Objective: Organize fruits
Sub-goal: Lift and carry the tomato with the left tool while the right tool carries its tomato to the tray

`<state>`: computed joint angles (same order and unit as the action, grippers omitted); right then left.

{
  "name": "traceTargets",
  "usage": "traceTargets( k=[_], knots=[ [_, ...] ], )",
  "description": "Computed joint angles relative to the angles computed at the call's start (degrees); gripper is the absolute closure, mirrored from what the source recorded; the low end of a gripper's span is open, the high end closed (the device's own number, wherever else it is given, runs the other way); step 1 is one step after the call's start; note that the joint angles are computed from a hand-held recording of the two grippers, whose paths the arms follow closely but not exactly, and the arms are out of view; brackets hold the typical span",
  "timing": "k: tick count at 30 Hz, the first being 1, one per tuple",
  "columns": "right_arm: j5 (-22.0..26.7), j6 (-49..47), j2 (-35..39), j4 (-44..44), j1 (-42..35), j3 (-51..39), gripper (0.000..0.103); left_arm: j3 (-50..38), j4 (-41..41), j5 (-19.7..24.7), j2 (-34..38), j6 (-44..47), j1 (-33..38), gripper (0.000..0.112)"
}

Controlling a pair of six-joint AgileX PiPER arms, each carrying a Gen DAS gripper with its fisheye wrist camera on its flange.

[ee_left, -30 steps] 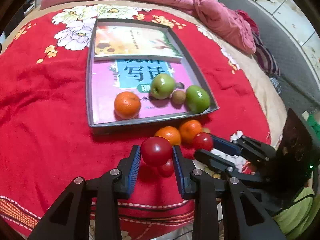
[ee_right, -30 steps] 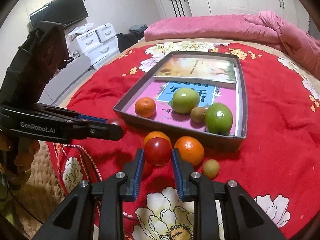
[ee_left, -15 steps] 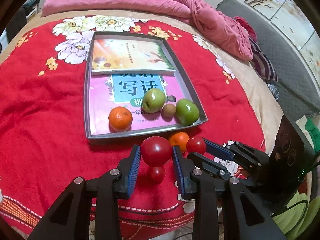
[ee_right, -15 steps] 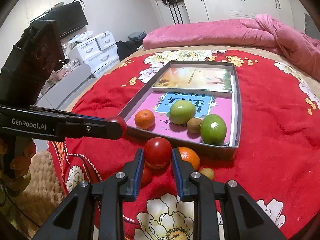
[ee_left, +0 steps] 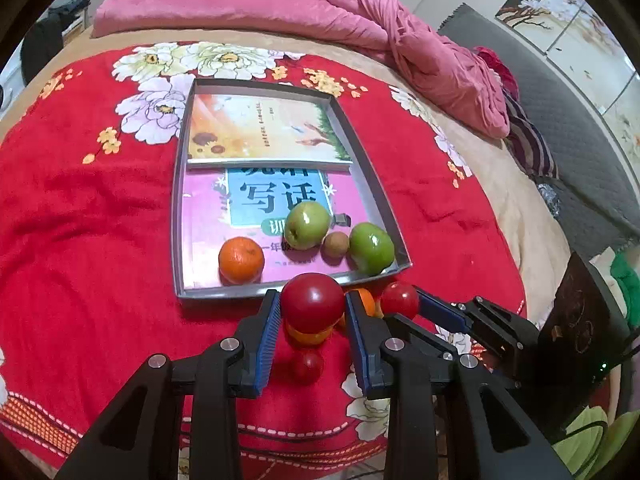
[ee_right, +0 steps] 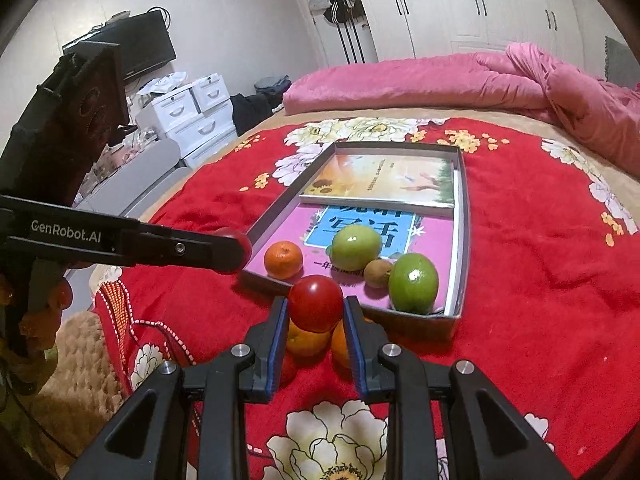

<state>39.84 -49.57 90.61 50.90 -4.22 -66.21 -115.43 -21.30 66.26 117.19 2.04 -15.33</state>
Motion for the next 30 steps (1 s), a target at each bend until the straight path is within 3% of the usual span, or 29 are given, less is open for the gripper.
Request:
traceTargets(
  k=[30],
  knots=[
    [-4.1,-0.8,2.4,-0.8,-0.2,-4.7,0.075,-10.8,4.5,0.5,7.7,-3.3,-2.8,0.079]
  ],
)
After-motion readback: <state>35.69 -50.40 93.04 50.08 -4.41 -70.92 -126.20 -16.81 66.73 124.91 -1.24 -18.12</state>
